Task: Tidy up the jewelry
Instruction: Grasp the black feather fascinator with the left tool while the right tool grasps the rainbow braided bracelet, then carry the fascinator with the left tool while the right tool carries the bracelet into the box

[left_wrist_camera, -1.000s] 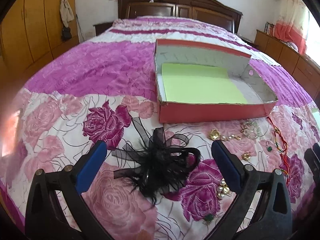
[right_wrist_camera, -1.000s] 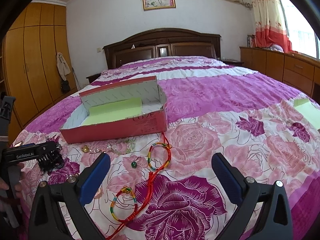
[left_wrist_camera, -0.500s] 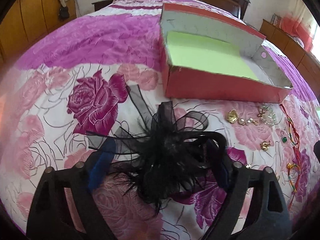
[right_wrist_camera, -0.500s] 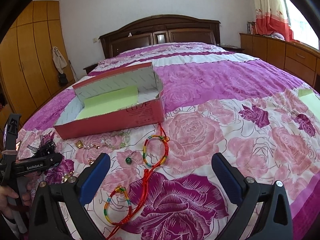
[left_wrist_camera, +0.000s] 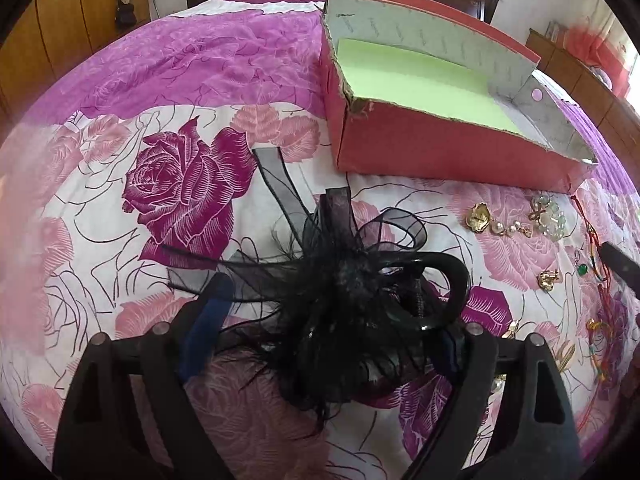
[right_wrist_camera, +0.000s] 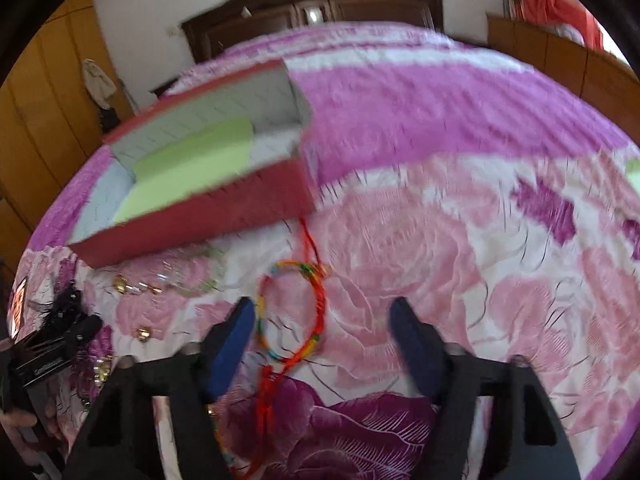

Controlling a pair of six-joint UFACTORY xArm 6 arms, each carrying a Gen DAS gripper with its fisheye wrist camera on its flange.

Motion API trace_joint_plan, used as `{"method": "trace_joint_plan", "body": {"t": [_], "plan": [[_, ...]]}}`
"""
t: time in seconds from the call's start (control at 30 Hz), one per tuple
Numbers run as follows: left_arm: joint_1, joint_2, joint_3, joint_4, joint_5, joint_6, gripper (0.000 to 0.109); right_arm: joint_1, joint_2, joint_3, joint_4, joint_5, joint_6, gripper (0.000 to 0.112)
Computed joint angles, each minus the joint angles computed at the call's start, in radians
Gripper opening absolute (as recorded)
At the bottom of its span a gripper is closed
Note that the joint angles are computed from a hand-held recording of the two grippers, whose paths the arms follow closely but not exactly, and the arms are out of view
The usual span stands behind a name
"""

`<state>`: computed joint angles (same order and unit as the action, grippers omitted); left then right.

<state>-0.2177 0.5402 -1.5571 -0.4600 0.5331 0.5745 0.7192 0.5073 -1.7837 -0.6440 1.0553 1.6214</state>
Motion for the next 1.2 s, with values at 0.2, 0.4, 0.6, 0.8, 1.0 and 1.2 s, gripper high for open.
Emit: {"method": "trace_joint_plan", "body": {"t": [0.2, 0.4, 0.6, 0.8, 1.0, 1.2], "plan": [[-0.001, -0.001, 0.006, -0.023, -0.02, 0.021, 0.08, -0.003, 0.005, 0.014, 0.029, -0.003, -0.008, 0.056], [-0.003, -0.048, 0.069, -0.067, -0.071, 0.042, 0.06, 0.017, 0.018, -0.007, 0.008, 0.012, -0.023, 0.024], [0.013, -0.083, 0.095, -0.154, -0.071, 0.092, 0.035, 0.035, 0.004, 0.011, -0.04, -0.017, -0.006, 0.007], [0.013, -0.157, 0.161, -0.264, -0.093, 0.21, 0.035, 0.052, -0.048, 0.065, -0.129, -0.051, 0.06, 0.005], [-0.005, -0.218, 0.209, -0.301, -0.125, 0.299, 0.035, 0.078, -0.06, 0.042, -0.202, -0.024, 0.059, 0.005], [-0.007, -0.256, 0.205, -0.351, -0.088, 0.348, 0.035, 0.096, -0.078, 0.026, -0.269, -0.01, 0.068, 0.005]]}}
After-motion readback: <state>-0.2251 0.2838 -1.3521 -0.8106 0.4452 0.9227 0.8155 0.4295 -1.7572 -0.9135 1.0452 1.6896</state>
